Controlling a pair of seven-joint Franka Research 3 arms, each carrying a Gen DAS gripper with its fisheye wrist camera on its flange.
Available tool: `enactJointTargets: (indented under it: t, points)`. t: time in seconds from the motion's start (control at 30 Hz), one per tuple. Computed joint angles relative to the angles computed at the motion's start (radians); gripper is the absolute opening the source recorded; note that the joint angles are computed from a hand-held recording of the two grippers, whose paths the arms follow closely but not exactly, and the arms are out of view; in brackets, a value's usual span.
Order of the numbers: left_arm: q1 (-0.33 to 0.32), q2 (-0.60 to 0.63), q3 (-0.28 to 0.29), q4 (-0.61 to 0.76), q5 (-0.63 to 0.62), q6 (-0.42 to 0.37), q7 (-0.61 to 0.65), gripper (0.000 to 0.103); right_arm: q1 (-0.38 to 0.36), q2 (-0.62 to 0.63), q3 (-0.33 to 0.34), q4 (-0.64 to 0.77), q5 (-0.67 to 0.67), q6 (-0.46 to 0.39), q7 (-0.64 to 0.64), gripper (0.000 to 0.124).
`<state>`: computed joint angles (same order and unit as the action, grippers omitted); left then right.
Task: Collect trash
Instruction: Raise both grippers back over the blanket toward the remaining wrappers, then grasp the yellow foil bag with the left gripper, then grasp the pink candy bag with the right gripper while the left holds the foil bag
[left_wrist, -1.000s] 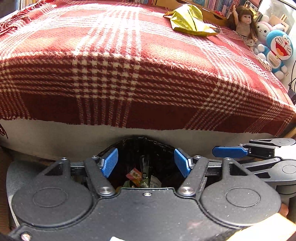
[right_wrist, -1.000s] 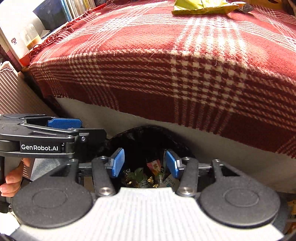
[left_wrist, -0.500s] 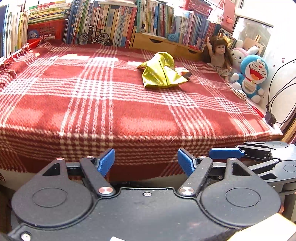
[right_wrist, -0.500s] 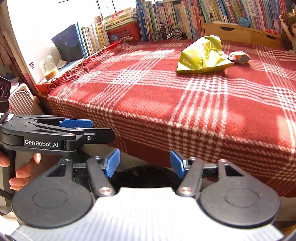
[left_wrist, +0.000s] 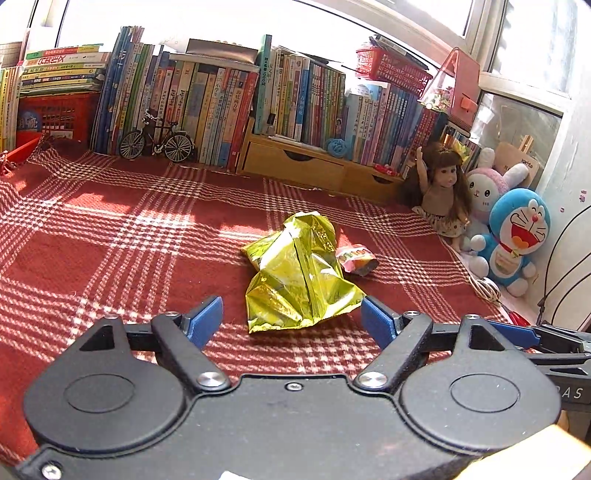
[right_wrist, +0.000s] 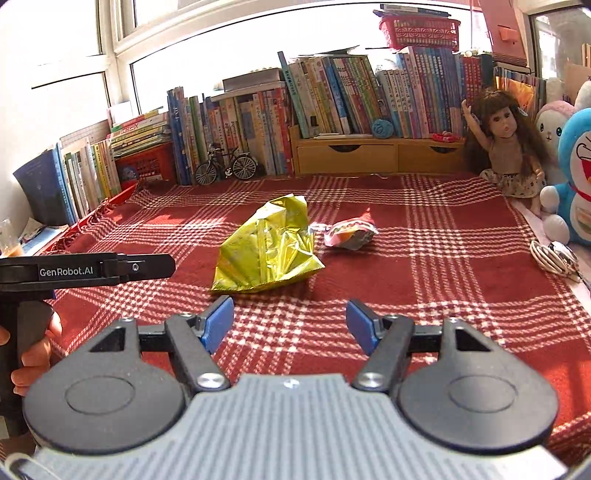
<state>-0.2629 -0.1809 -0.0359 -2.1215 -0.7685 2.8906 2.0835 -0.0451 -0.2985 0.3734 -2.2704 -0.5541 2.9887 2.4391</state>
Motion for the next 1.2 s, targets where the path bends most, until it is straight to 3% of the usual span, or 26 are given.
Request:
enactJointTargets:
  t: [0.17,0.27,0.4,0.47,0.53,0.6,0.7,0.9,1.0,1.07,1.13,1.2]
  points:
    - [0.049,0.198,-0.076,0.17,0.18,0.029,-0.176,0.083,-0.12,0.072,0.059,0.101,-0.195,-0.054,0.16,0.08]
    - [0.054,0.293,-0.077,0.244,0.45,0.032,-0.445,0.083,-0.131,0.118,0.048,0.154,-0.285,-0.088,0.226,0.08]
    - [0.063,0.389,-0.084,0.335,0.585,-0.028,-0.586,0.082,-0.089,0.204,-0.018,0.227,-0.259,-0.093,0.183,0.083]
    - [0.061,0.401,-0.076,0.338,0.644,-0.033,-0.674,0.06,-0.061,0.263,-0.052,0.278,-0.208,-0.09,0.112,0.085]
    - [0.067,0.37,-0.071,0.275,0.681,0.042,-0.762,0.054,-0.034,0.312,-0.078,0.32,-0.124,-0.092,0.021,0.087]
    - [0.137,0.331,-0.141,0.214,0.609,0.11,-0.665,0.052,-0.009,0.364,-0.097,0.368,-0.073,-0.104,-0.03,0.088]
    - [0.211,0.289,-0.205,0.176,0.536,0.122,-0.553,0.052,0.03,0.426,-0.124,0.432,-0.043,-0.128,-0.071,0.091]
    - [0.218,0.223,-0.167,0.116,0.549,0.117,-0.524,0.053,0.114,0.592,-0.164,0.629,0.025,-0.229,-0.197,0.1]
    - [0.213,0.198,-0.146,0.089,0.551,0.117,-0.505,0.054,0.153,0.685,-0.18,0.764,0.078,-0.337,-0.272,0.102]
    - [0.208,0.179,-0.133,0.069,0.515,0.119,-0.467,0.054,0.178,0.721,-0.197,0.823,0.113,-0.395,-0.292,0.091]
    - [0.199,0.165,-0.118,0.055,0.48,0.119,-0.43,0.054,0.204,0.72,-0.219,0.828,0.136,-0.427,-0.287,0.067]
    - [0.189,0.15,-0.105,0.042,0.455,0.119,-0.41,0.054,0.232,0.684,-0.251,0.773,0.13,-0.386,-0.273,0.055]
